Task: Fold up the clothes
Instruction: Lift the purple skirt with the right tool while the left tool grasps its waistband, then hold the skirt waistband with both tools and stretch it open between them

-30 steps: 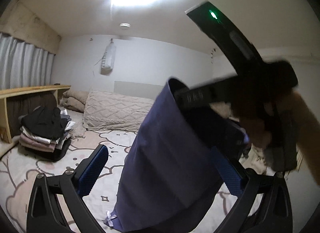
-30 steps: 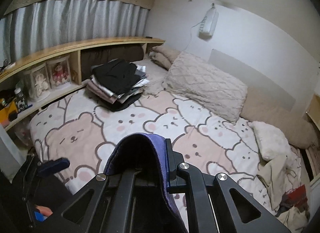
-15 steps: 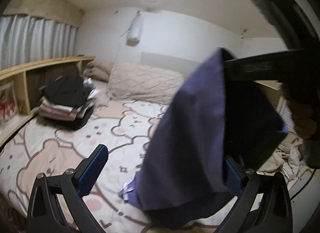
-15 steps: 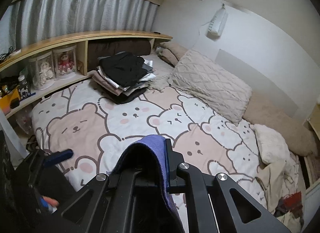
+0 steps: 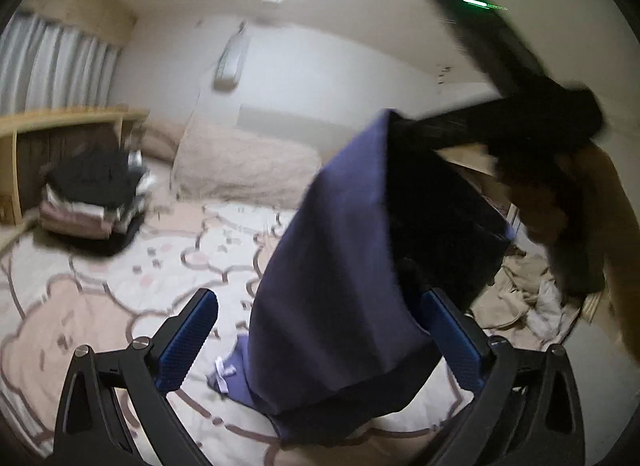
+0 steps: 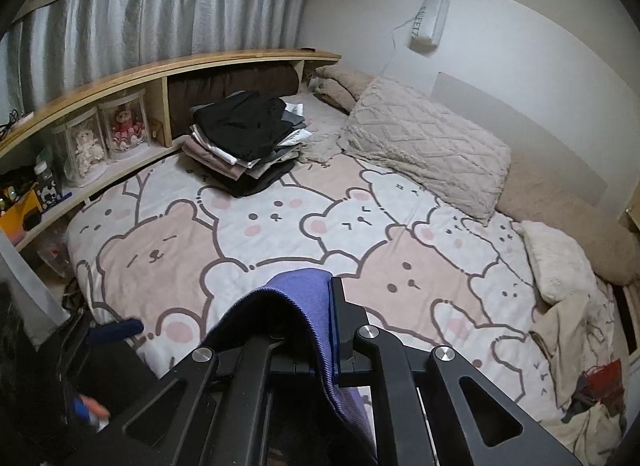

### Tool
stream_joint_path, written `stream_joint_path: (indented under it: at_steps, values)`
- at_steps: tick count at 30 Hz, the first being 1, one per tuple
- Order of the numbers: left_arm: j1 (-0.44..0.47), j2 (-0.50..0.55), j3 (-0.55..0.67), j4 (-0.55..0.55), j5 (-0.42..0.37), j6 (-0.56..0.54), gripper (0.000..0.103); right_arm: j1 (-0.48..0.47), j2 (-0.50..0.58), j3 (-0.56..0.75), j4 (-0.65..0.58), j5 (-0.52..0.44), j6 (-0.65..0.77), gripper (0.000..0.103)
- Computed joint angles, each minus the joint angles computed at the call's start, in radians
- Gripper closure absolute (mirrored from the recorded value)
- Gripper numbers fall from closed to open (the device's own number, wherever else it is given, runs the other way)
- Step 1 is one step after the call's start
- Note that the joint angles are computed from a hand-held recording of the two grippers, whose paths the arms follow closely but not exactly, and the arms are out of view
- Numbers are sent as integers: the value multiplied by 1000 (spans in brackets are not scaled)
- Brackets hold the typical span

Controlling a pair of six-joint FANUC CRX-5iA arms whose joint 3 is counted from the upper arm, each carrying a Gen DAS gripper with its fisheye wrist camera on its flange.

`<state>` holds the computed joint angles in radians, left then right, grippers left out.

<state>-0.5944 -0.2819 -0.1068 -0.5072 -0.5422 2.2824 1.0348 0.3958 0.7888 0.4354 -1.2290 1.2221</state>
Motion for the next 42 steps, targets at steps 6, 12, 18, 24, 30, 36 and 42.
stream_joint_path:
  at_steps: [6,12,18,24,30,36,42]
  values:
    - [-103,50,51,-156,-45,55,1,3,65,119,-44,-48,38,98]
    - [-77,85,66,-122,-41,81,39,4,82,153,-47,-72,41,98]
    - [30,80,34,65,-10,-61,81,-15,33,70,-34,-47,26,98]
    - [78,94,88,46,-38,-93,94,-61,-69,-89,-90,30,14,98]
    - [145,134,160,115,18,-204,94,-137,-133,-154,-258,41,39,95]
    - [158,226,302,185,0,-333,94,-165,-245,-330,-313,128,32,35]
    - [126,304,415,198,-26,-425,94,-56,-457,-755,33,327,-381,35]
